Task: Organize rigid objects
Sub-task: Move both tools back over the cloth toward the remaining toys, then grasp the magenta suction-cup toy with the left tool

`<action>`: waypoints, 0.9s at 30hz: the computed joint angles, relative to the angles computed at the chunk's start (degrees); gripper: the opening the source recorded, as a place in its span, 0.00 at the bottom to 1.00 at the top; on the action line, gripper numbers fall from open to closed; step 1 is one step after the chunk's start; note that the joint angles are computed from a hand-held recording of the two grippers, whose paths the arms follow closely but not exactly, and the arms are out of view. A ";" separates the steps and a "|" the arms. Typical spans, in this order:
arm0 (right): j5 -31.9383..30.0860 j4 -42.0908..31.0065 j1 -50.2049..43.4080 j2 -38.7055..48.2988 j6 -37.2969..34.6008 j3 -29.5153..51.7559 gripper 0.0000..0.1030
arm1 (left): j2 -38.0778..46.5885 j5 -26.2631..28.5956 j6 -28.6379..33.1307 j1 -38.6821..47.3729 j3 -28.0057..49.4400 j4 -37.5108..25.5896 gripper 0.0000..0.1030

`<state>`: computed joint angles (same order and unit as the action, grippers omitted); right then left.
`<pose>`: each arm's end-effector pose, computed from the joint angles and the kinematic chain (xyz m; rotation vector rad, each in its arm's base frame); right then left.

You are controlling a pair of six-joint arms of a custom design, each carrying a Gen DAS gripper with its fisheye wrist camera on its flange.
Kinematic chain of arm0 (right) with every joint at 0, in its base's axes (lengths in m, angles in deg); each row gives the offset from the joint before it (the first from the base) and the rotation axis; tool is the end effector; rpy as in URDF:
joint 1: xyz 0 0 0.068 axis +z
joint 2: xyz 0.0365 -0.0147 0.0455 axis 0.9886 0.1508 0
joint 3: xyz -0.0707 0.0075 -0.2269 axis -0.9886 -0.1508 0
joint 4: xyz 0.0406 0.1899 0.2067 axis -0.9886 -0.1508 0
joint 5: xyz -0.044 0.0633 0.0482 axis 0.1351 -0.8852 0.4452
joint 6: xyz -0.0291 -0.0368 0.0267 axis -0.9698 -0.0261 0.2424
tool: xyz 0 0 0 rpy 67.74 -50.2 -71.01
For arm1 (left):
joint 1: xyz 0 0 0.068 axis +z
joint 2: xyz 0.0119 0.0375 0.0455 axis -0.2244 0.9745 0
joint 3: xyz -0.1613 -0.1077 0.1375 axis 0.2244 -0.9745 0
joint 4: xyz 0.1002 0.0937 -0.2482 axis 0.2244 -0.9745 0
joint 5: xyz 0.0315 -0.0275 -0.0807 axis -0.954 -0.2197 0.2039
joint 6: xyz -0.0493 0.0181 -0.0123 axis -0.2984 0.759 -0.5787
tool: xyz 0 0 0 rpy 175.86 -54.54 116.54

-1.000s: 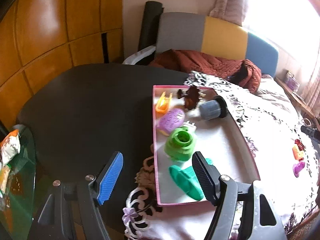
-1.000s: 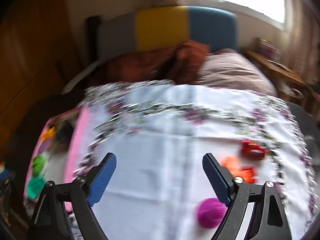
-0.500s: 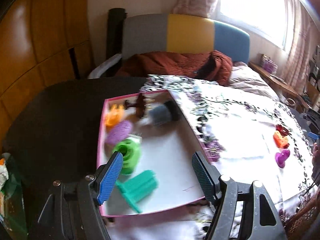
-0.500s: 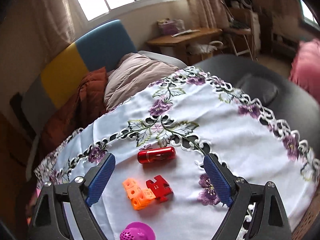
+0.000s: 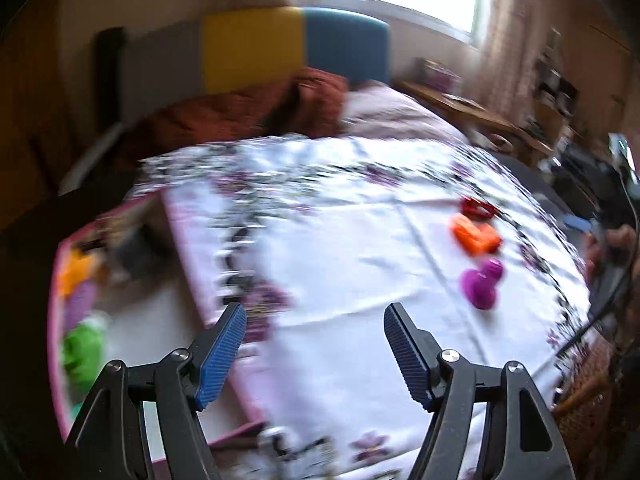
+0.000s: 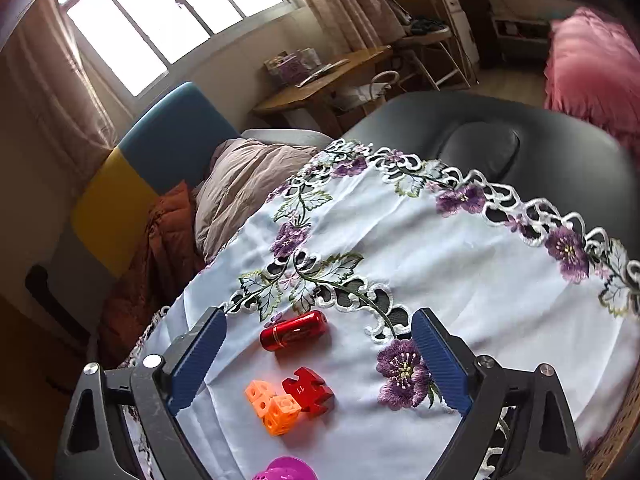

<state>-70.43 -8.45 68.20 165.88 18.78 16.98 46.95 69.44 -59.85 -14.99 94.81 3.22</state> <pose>0.3181 -0.0767 0.1830 1.1233 1.9968 0.2026 0.3283 -0.0211 0.1775 0.4294 2.3885 -0.2514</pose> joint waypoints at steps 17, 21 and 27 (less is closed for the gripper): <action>-6.30 1.69 -2.38 1.08 2.37 -0.55 0.92 | 15.34 2.20 2.64 -20.01 7.64 4.85 0.60; -5.64 2.10 -3.11 0.10 3.52 -1.45 0.92 | 20.31 1.24 2.80 -22.26 11.95 5.37 0.60; -6.64 1.46 -3.91 1.64 4.43 -0.59 0.92 | 27.17 1.75 1.61 -24.04 17.86 5.22 0.40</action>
<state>-77.07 -6.99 64.29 167.51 23.21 16.40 74.12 71.19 -58.23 -39.03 112.68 8.44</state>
